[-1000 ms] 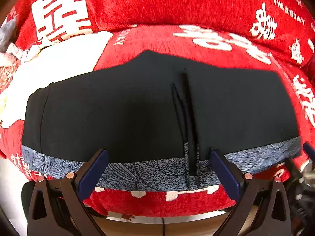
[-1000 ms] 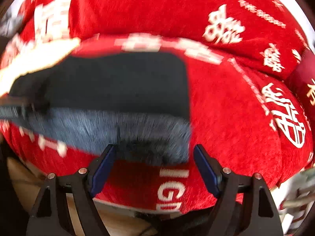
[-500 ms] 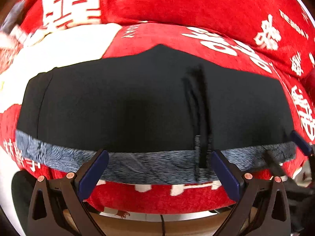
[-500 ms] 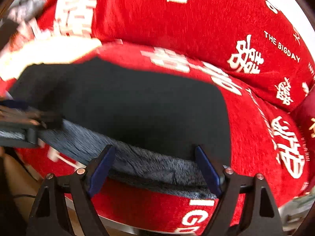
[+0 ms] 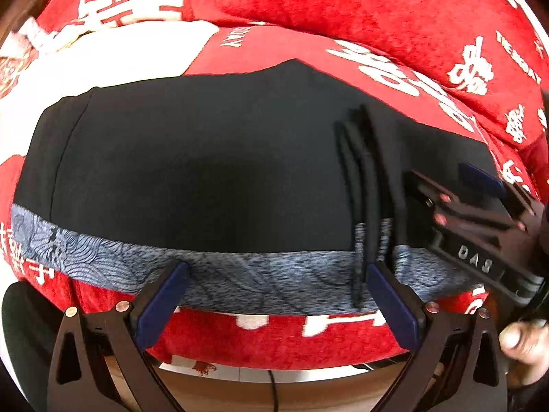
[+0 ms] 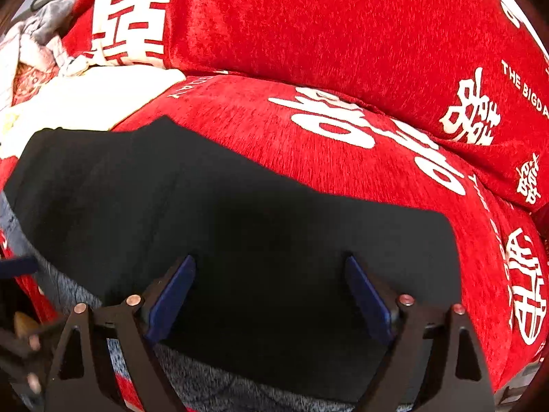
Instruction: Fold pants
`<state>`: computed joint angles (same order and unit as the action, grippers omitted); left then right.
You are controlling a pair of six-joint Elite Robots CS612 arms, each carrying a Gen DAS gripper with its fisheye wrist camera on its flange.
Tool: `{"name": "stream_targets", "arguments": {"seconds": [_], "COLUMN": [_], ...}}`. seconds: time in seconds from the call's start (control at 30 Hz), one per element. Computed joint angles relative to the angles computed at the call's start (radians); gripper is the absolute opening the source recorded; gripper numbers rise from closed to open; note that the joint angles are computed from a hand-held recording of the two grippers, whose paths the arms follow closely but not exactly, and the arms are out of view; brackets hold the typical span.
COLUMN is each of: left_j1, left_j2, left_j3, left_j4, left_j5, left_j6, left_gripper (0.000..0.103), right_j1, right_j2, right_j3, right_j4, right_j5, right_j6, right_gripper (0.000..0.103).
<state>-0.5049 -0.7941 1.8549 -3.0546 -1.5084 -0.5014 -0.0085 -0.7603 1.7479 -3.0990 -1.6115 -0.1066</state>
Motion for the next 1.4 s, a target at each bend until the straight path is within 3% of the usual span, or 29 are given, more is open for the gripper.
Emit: {"name": "stream_targets", "arguments": {"seconds": [0.17,0.23,0.33,0.43,0.6,0.7,0.8,0.9,1.0,1.17,1.27,1.4], "left_j1": [0.0,-0.005,-0.011,-0.006,0.001,0.022,0.033,0.043,0.052,0.063,0.07,0.086], "left_j2": [0.009,0.023,0.053,0.076,0.064,0.042,0.024,0.015,0.012,0.004,0.001,0.009], "left_j3": [-0.049,-0.089,-0.159,-0.208,-0.181,-0.138,-0.103,-0.082,-0.073,-0.042,-0.023,-0.021], "left_j4": [-0.007,0.02,0.101,0.198,0.16,0.102,0.052,0.031,0.046,0.051,0.031,0.047], "left_j5": [-0.021,-0.006,0.026,0.032,0.014,-0.038,-0.01,0.013,0.042,0.099,0.135,0.144], "left_j6": [0.022,0.04,0.051,0.033,0.054,0.025,-0.006,-0.027,-0.04,-0.048,-0.059,-0.083], "left_gripper": [0.103,0.103,0.103,0.103,0.103,0.103,0.103,0.103,0.103,0.103,0.103,0.103], "right_j1": [-0.029,-0.049,-0.086,-0.094,-0.098,-0.075,-0.054,-0.052,-0.043,0.026,0.034,0.044], "right_j2": [-0.023,-0.024,-0.025,-0.035,-0.066,-0.081,-0.096,-0.098,-0.082,-0.04,-0.043,-0.032], "right_j3": [0.03,0.03,0.04,0.063,0.163,0.224,0.249,0.247,0.205,0.142,0.151,0.118], "right_j4": [-0.07,-0.057,-0.061,-0.057,-0.103,-0.149,-0.167,-0.24,-0.206,-0.126,-0.193,-0.173], "right_j5": [0.013,0.011,0.07,0.091,0.119,0.066,0.031,0.054,0.09,0.042,0.095,0.099], "right_j6": [0.054,0.104,0.171,0.151,0.121,0.059,-0.005,0.044,0.089,0.016,-0.009,-0.01], "right_gripper": [0.091,0.091,0.091,0.091,0.091,0.092,0.092,0.092,0.092,0.092,0.092,0.092]}}
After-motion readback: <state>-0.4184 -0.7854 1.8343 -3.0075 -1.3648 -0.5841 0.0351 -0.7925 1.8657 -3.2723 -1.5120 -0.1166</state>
